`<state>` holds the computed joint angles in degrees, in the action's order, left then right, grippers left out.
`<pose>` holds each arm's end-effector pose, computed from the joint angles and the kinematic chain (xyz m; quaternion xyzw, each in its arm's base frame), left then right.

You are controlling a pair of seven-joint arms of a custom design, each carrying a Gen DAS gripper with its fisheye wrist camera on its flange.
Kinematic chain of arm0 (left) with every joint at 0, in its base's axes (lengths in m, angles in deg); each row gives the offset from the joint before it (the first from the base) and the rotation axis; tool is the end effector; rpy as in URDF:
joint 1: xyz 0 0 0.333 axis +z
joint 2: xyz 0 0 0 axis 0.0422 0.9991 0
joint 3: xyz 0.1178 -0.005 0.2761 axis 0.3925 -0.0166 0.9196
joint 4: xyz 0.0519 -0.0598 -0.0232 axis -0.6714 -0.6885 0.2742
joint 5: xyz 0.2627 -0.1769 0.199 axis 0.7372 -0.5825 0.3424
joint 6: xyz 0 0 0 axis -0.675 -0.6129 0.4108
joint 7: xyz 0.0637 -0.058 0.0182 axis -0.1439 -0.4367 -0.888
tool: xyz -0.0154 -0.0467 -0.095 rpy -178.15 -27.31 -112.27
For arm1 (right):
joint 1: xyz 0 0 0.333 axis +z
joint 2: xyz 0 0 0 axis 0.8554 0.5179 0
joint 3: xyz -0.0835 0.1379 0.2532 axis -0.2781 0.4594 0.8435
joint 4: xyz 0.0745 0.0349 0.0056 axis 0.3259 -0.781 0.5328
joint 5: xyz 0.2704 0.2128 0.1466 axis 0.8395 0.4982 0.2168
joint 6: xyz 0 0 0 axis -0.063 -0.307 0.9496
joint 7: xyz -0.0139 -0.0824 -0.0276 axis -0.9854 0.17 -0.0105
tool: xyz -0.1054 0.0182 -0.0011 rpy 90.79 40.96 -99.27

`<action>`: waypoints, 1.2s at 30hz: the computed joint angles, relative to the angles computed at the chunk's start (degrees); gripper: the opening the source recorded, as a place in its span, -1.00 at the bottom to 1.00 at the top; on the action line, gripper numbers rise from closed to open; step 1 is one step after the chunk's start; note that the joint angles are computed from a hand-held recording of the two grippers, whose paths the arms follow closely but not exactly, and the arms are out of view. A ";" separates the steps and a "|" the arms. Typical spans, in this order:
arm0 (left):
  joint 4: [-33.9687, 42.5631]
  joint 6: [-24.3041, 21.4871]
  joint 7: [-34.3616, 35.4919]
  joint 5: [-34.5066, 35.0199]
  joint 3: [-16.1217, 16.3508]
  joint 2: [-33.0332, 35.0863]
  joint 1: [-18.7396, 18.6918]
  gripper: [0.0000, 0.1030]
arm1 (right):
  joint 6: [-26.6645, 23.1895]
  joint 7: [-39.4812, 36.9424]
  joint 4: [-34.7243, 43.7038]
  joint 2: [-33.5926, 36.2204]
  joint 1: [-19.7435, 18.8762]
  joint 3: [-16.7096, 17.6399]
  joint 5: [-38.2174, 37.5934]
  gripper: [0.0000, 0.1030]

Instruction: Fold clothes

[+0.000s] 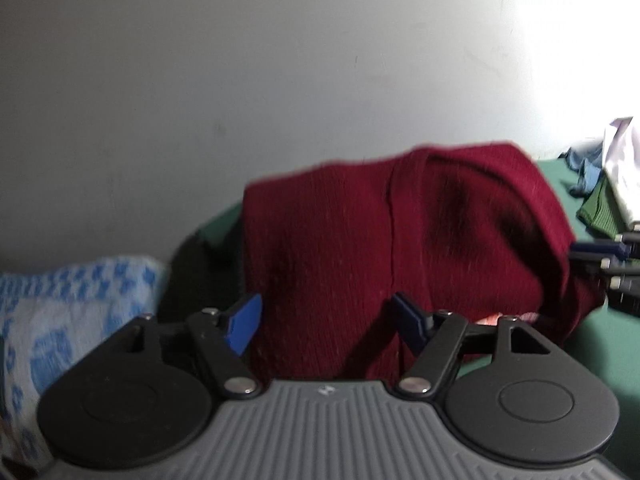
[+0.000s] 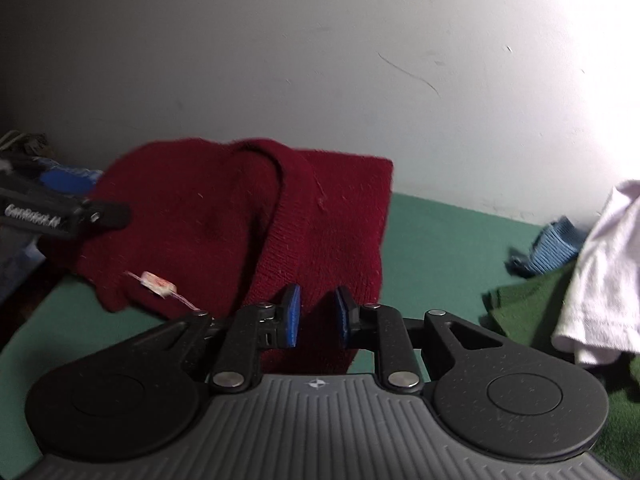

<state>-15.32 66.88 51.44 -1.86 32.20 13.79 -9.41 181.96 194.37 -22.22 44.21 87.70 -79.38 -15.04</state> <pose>0.7122 -0.2542 0.5019 -0.3883 0.8332 -0.3460 0.1876 0.5391 0.3365 0.4833 -0.5693 0.6974 -0.3360 0.2768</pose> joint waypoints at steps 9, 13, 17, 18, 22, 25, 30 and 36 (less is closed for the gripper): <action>-5.70 0.71 0.77 -3.30 -1.77 -4.18 1.99 0.51 | -2.08 2.69 -0.02 -1.52 1.00 -0.30 -1.51 -0.50; -11.36 1.97 1.06 -5.82 -1.57 -8.88 3.48 0.51 | -2.37 8.68 -4.19 -5.62 0.61 1.28 -3.31 -0.38; -18.99 5.14 -4.66 -1.25 1.99 -14.66 1.08 0.56 | -7.53 3.49 -2.58 -4.08 0.95 3.37 0.57 -0.38; -21.10 6.08 -6.10 -0.63 2.33 -16.12 0.83 0.65 | -8.90 2.77 -2.15 -3.67 1.32 3.63 1.48 -0.38; -29.02 9.96 -11.27 3.15 3.55 -21.04 -0.44 0.69 | -9.89 9.60 -3.18 -4.96 2.58 4.61 5.20 -0.29; -33.68 10.82 -16.48 7.02 4.47 -24.08 -1.28 0.76 | -14.16 15.21 -1.41 -3.97 4.51 5.38 5.25 -0.16; -43.96 15.96 -22.46 11.41 4.18 -31.17 -0.72 0.97 | -21.29 19.72 0.63 -2.83 7.95 6.30 3.55 0.11; -48.86 12.89 -22.96 8.36 2.10 -36.27 1.27 0.98 | -24.09 21.02 0.63 -3.82 9.50 7.10 6.30 0.12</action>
